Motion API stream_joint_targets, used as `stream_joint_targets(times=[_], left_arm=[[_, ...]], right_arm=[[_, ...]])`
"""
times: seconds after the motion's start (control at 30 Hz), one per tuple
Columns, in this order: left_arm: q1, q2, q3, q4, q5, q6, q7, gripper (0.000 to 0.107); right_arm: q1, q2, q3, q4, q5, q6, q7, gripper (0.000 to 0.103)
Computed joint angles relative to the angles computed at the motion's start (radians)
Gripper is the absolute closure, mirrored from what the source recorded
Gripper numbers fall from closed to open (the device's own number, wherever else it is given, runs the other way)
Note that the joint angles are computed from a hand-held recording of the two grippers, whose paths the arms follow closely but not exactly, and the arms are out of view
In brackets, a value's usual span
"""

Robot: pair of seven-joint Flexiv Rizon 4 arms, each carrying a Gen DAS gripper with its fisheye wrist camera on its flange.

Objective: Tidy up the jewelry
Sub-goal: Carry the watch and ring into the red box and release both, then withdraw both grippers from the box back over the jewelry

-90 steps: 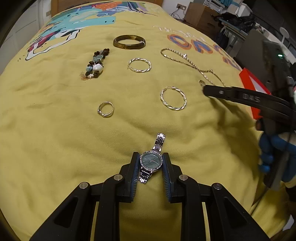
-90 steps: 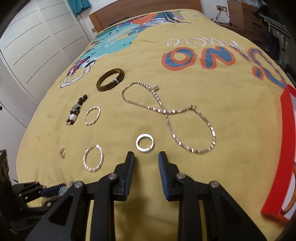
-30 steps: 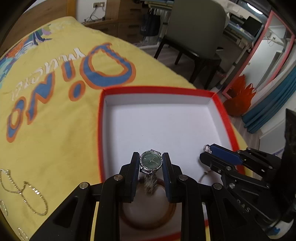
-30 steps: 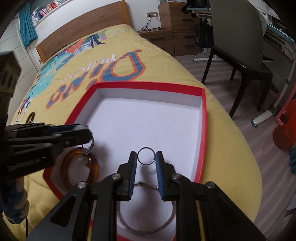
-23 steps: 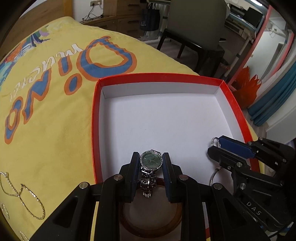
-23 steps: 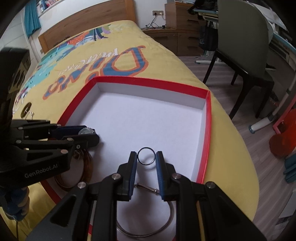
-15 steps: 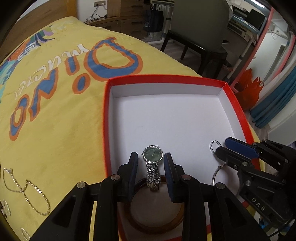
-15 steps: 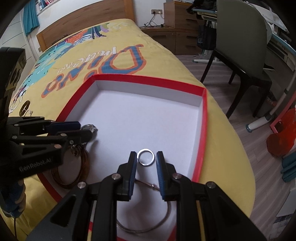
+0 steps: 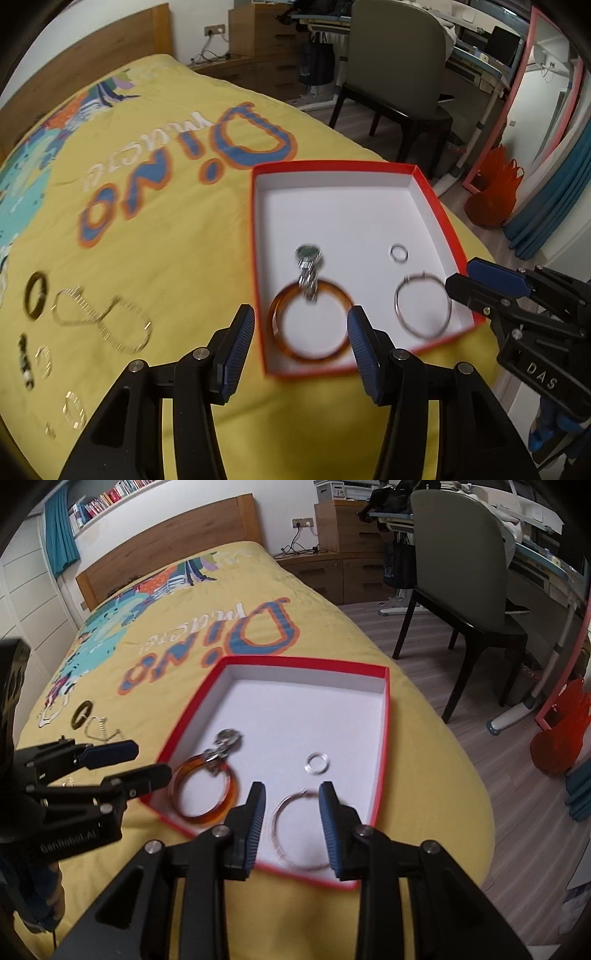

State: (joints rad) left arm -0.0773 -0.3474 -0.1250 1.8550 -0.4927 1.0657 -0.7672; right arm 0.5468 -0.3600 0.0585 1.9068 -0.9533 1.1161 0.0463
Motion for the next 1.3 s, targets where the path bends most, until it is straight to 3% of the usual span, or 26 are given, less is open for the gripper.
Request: stream_joint_targets(times=[0.23, 0.5, 0.9, 1.3], left_arm=[[0.000, 0.121, 0.063, 0.150, 0.066, 0.094, -0.025, 0.055], [0.023, 0.245, 0.102, 0.292, 0.056, 0.185, 0.019, 0.051], [0.041, 0.358, 0.165, 0.389, -0.040, 0.209, 0.083, 0.045], [0.077, 0.401, 0.215, 0.429, -0.090, 0.208, 0.105, 0.043]], right_arm=[[0.048, 0.028, 0.036, 0.011, -0.013, -0.016, 0.056, 0.074], [0.099, 0.030, 0.063, -0.006, -0.025, -0.032, 0.088, 0.074], [0.163, 0.019, 0.083, -0.059, -0.026, -0.079, 0.075, 0.074], [0.211, -0.012, 0.089, -0.117, 0.007, -0.116, 0.031, 0.074]])
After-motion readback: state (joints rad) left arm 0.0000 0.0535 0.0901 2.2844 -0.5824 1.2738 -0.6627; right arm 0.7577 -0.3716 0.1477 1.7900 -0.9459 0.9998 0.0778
